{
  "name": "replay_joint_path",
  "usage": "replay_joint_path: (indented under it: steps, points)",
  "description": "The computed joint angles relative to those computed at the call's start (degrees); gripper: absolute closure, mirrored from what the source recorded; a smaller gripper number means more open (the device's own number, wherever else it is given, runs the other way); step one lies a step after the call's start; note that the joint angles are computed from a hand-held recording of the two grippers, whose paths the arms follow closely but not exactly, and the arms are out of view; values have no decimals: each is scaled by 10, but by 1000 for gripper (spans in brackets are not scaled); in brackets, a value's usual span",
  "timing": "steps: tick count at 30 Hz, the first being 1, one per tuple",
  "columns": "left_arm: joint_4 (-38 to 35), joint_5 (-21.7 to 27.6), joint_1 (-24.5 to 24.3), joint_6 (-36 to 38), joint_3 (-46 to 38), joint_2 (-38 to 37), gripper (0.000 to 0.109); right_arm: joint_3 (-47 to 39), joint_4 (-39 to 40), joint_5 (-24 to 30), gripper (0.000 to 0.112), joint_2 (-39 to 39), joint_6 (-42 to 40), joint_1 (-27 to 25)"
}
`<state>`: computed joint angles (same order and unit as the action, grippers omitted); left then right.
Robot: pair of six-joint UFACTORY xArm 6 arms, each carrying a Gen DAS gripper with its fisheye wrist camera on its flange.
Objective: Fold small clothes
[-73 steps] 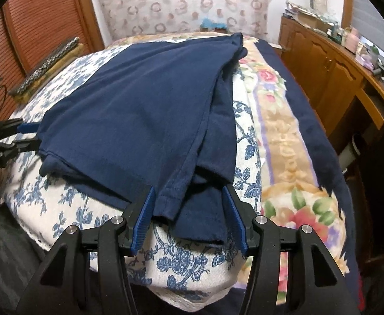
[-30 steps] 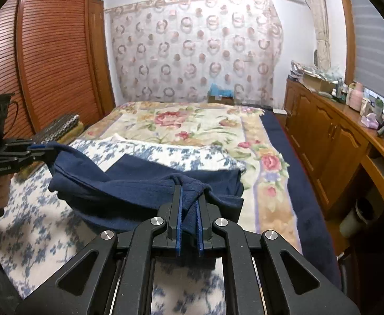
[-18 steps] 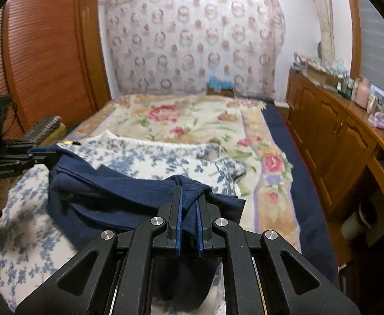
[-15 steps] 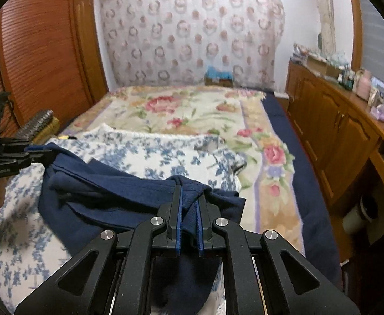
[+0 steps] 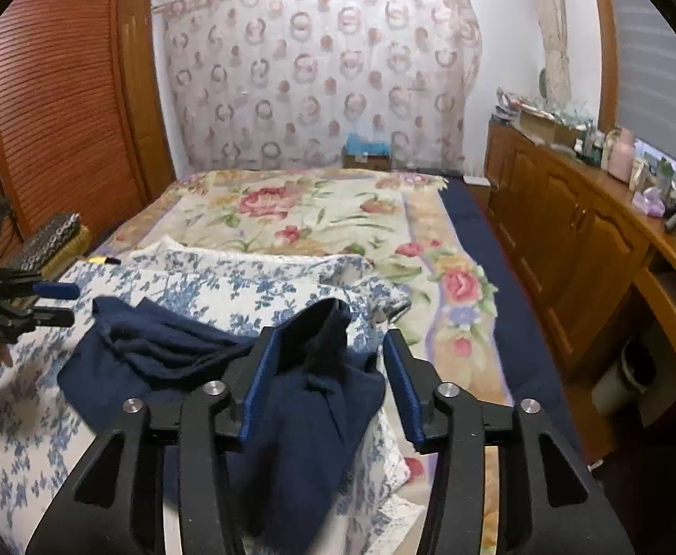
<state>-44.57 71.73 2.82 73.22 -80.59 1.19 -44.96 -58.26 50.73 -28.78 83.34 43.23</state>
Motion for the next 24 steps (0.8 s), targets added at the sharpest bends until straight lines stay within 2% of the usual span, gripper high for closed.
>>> replay_joint_path:
  steps: [6,12,13,14,15,19,20,22,24]
  points:
    - [27,-24,-25,-3,6,12,58,9,48,-40,62,18,-71,-18]
    - [33,-45,-44,-19,-20,37,58,-4,84,-119,64,65,-140,-85]
    - [31,-49,-46,-25,-26,42,58,-6,86,-131,69,70,-143,-95]
    - [30,-51,-47,-29,-31,45,58,-4,87,-143,84,70,-143,-101]
    - [27,-54,-48,-32,-34,48,58,3,92,-179,100,67,-150,-117]
    - [16,-74,-52,-46,-45,60,58,21,42,-242,110,52,-98,-144]
    - [14,-84,-53,-51,-44,60,58,20,29,-226,111,48,-79,-141]
    - [14,-94,-53,-60,-45,63,58,6,36,-150,111,54,-55,-128]
    - [14,-90,-51,-64,-48,66,58,5,51,-128,111,56,-50,-126]
